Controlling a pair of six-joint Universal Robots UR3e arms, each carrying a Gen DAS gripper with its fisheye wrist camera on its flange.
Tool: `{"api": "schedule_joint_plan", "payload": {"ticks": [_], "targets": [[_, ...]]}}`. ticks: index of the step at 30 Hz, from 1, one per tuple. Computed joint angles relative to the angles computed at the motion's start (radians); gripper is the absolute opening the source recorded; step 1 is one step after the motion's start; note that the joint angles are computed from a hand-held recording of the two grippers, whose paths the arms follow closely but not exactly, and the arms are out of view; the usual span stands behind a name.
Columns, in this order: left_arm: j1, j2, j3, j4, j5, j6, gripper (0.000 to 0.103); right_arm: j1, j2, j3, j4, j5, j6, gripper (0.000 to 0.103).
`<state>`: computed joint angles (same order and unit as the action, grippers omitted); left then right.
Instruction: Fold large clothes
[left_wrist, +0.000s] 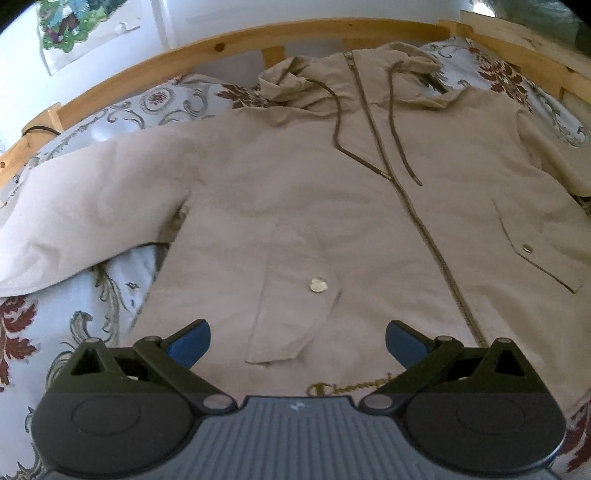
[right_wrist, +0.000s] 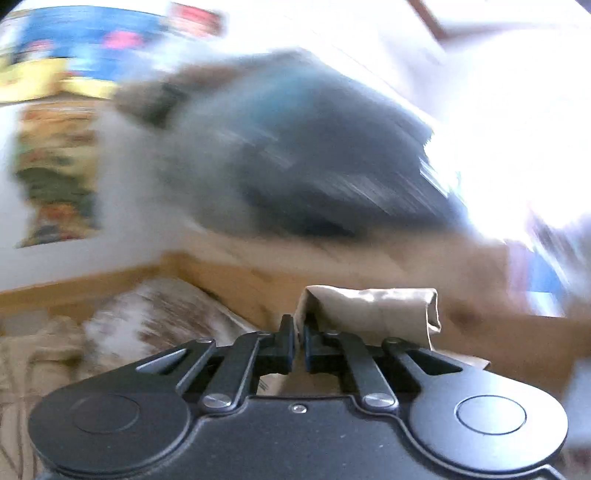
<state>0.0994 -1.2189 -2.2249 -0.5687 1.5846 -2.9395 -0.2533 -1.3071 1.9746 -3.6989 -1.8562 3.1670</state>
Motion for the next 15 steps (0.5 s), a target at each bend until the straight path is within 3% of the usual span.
{"api": "schedule_joint_plan", "payload": {"ticks": [4, 11, 15], "targets": [[0.085, 0.04, -0.028, 0.005, -0.056, 0.002, 0.102, 0.173, 0.192, -0.257, -0.082, 0.086, -0.28, 0.004], [0.344, 0.168, -0.097, -0.061, -0.226, 0.03, 0.102, 0.388, 0.404, -0.423, 0.024, 0.414, -0.649, 0.004], [0.458, 0.2, -0.119, -0.061, -0.3, 0.088, 0.102, 0.47, 0.46, -0.426, 0.163, 0.452, -0.753, 0.018]]}}
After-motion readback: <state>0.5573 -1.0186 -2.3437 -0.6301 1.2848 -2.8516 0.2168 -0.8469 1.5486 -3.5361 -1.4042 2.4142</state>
